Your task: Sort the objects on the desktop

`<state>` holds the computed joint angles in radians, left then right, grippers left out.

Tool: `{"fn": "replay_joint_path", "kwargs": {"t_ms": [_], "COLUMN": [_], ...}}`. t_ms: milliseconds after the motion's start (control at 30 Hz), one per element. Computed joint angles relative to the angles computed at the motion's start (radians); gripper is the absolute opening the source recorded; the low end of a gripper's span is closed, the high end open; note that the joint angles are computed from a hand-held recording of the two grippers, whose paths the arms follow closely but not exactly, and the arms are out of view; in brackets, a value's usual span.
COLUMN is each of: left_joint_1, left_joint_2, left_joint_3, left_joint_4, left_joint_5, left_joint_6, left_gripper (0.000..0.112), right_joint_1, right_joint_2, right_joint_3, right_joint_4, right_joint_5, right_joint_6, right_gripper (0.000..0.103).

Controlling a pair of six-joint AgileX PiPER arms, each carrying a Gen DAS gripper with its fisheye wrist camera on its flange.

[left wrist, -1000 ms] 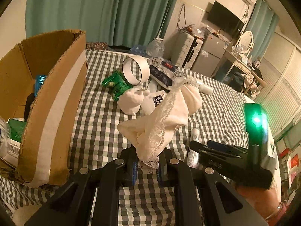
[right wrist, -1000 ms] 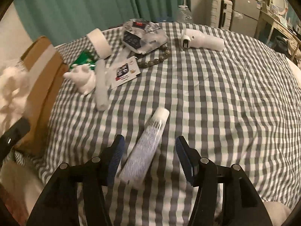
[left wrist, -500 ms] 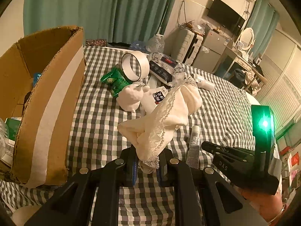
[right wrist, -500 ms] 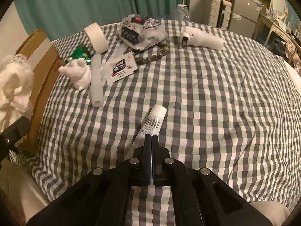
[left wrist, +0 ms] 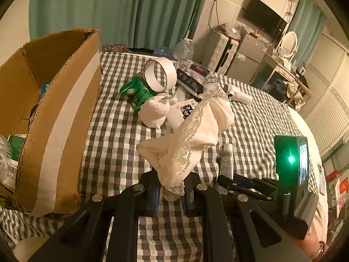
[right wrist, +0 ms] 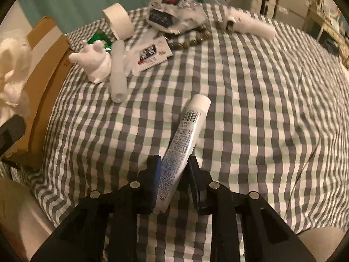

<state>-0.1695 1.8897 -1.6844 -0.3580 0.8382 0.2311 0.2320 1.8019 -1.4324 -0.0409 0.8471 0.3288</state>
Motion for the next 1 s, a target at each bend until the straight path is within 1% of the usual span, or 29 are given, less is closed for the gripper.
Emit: {"fn": "replay_joint_path", "kwargs": {"t_ms": [33,100,200,533,700,867,933,1000], "left_joint_1": [-0.002,0.000,0.002,0.011,0.005,0.019,0.017,0.037], "left_joint_2": [-0.001,-0.002,0.001,-0.015,-0.024,-0.065,-0.069,-0.050], "left_joint_3": [0.001,0.001,0.001,0.024,0.017,-0.008,-0.065,-0.161], "left_joint_4": [0.004,0.001,-0.003,-0.020,-0.018,-0.032,0.018,0.036], "left_joint_5": [0.000,-0.001,-0.006,-0.030,-0.022,-0.024,-0.002,0.058], "left_joint_6": [-0.004,0.000,0.004,0.021,0.030,0.028,0.002,-0.020], "left_gripper": [0.014,0.014,0.014,0.014,0.014,0.014,0.014,0.014], "right_joint_1": [-0.001,-0.009,-0.007,-0.015,-0.019,0.018,0.034,0.050], "right_joint_2": [-0.003,-0.018,-0.046,-0.151,-0.214,-0.270,-0.283,-0.287], "right_joint_3": [0.002,0.014,0.025,0.055,0.039,0.000,-0.032,-0.075], "right_joint_4": [0.004,0.025,0.016,0.048,0.085,0.056,0.053,0.065], "right_joint_5": [-0.003,-0.010,-0.010,-0.027,-0.009,0.006,0.016,0.032], "right_joint_6": [-0.002,-0.010,-0.010,-0.035,-0.060,-0.034,-0.033,-0.038], "right_gripper": [0.022,0.017,0.011,0.011,0.011,0.011,0.011,0.011]}}
